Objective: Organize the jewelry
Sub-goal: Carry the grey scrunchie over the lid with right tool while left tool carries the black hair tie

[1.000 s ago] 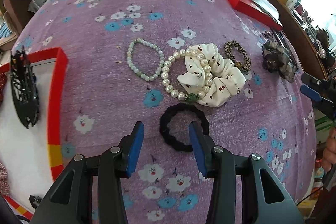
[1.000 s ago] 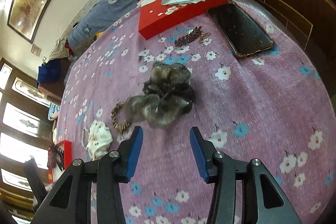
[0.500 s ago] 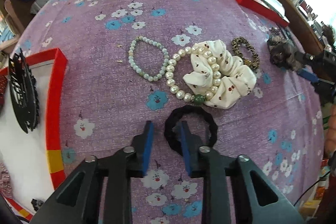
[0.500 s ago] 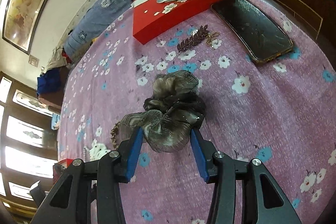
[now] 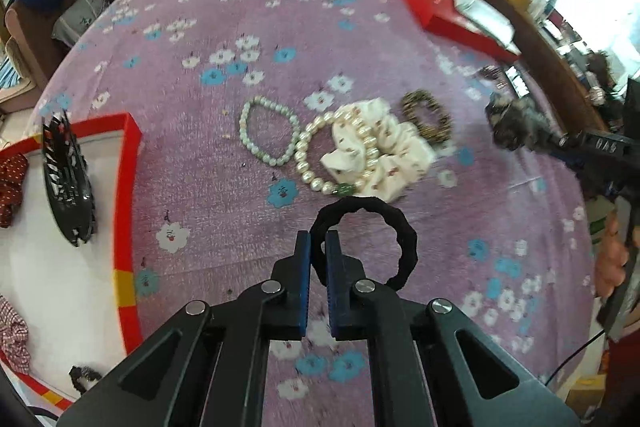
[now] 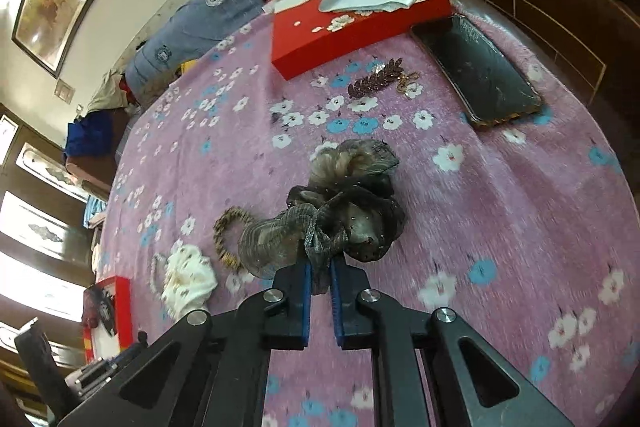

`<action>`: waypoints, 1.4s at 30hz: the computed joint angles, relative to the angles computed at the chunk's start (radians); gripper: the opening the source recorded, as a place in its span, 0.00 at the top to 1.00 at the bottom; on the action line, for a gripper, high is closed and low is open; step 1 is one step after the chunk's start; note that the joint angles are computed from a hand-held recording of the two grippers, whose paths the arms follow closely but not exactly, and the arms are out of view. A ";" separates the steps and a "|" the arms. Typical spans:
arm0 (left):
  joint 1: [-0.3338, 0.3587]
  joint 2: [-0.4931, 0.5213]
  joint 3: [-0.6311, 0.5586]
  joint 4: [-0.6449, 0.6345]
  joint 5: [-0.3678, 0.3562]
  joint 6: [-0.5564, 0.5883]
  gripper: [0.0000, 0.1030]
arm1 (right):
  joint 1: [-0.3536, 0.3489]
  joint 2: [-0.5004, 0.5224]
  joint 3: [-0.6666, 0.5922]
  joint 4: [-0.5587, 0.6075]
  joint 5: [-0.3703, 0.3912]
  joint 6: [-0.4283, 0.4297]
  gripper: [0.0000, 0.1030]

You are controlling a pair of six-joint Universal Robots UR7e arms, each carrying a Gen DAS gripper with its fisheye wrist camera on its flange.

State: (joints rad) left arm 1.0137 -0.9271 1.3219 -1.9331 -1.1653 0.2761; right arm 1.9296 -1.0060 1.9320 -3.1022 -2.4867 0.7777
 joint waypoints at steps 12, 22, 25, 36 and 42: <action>0.019 -0.085 -0.037 0.080 -0.085 -0.022 0.94 | 0.139 0.037 0.029 0.026 -0.044 0.128 0.91; 0.079 -0.104 -0.119 0.143 -0.070 -0.032 0.94 | 0.192 0.153 -0.109 0.054 0.005 0.078 0.91; 0.097 -0.104 -0.148 0.155 -0.059 -0.032 0.94 | 0.201 0.201 -0.177 0.066 0.028 0.033 0.91; 0.183 -0.042 -0.363 0.208 0.015 -0.042 0.94 | 0.215 0.395 -0.472 0.172 0.128 -0.116 0.91; 0.221 0.028 -0.523 0.251 0.055 -0.025 0.94 | 0.215 0.509 -0.648 0.250 0.179 -0.175 0.91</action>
State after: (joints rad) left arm 1.2349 -0.8993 0.7992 -1.6823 -1.1107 0.2515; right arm 2.1443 -0.4972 1.2836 -2.8523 -2.3079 0.6029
